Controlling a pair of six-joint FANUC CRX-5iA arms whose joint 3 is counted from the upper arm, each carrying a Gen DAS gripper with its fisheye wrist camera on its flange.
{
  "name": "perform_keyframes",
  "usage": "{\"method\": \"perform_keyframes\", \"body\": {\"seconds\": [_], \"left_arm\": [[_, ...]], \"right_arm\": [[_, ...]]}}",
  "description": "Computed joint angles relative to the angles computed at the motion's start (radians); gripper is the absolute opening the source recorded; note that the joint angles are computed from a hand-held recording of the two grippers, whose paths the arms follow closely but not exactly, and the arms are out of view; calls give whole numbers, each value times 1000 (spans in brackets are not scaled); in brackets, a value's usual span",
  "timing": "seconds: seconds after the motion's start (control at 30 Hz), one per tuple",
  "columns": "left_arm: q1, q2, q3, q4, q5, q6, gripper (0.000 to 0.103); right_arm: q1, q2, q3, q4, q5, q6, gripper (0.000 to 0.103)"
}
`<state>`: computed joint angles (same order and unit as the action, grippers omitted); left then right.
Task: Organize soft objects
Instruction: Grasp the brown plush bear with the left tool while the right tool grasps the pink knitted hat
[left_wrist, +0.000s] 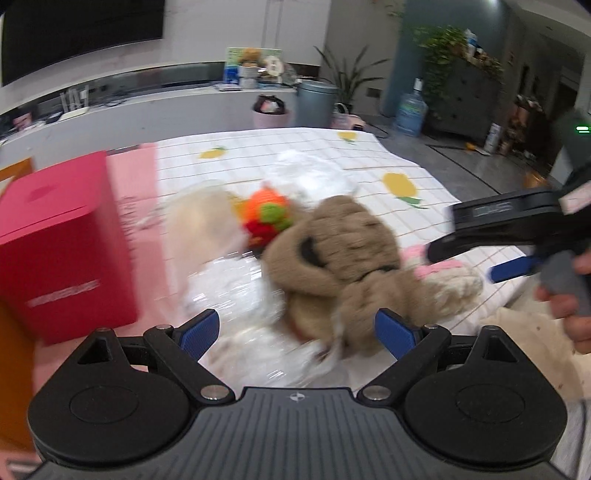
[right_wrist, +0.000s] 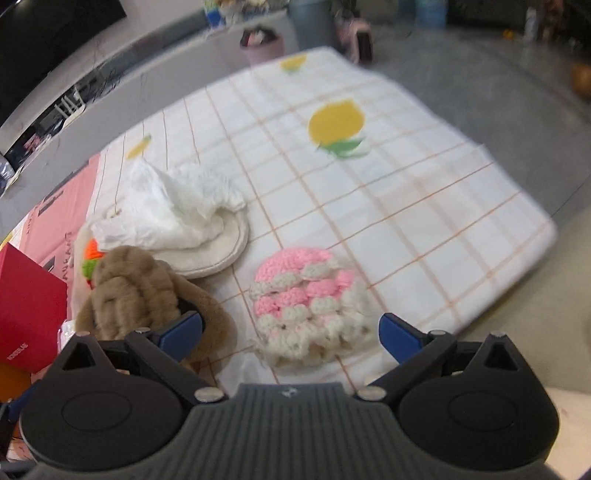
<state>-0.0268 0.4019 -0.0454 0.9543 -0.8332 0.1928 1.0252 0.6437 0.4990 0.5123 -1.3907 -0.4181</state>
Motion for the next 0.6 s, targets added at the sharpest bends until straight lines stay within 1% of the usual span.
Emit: {"method": "perform_keyframes", "body": {"seconds": [0.13,0.23,0.3,0.33,0.43,0.53,0.57,0.6], "left_arm": [[-44,14,13,-6,21,21,103],[-70,28,24,-11,18,8,103],[-84,28,19,-15,43,13,103],[-90,32,24,-21,44,24,103],[-93,55,58,-54,9,96,103],[-99,82,96,-98,-20,172,103],[-104,80,87,-87,-10,156,103],[-104,75,70,-55,-8,110,101]], "right_arm": [[-41,50,50,-38,-35,98,100],[-56,64,48,-52,-14,133,100],[-56,56,21,-42,4,106,100],[-55,51,10,-40,3,86,100],[-47,47,-12,-19,-20,44,100],[-41,61,2,-10,-57,46,100],[-38,63,-1,-2,-63,46,100],[-34,62,-9,10,-63,44,98]]}}
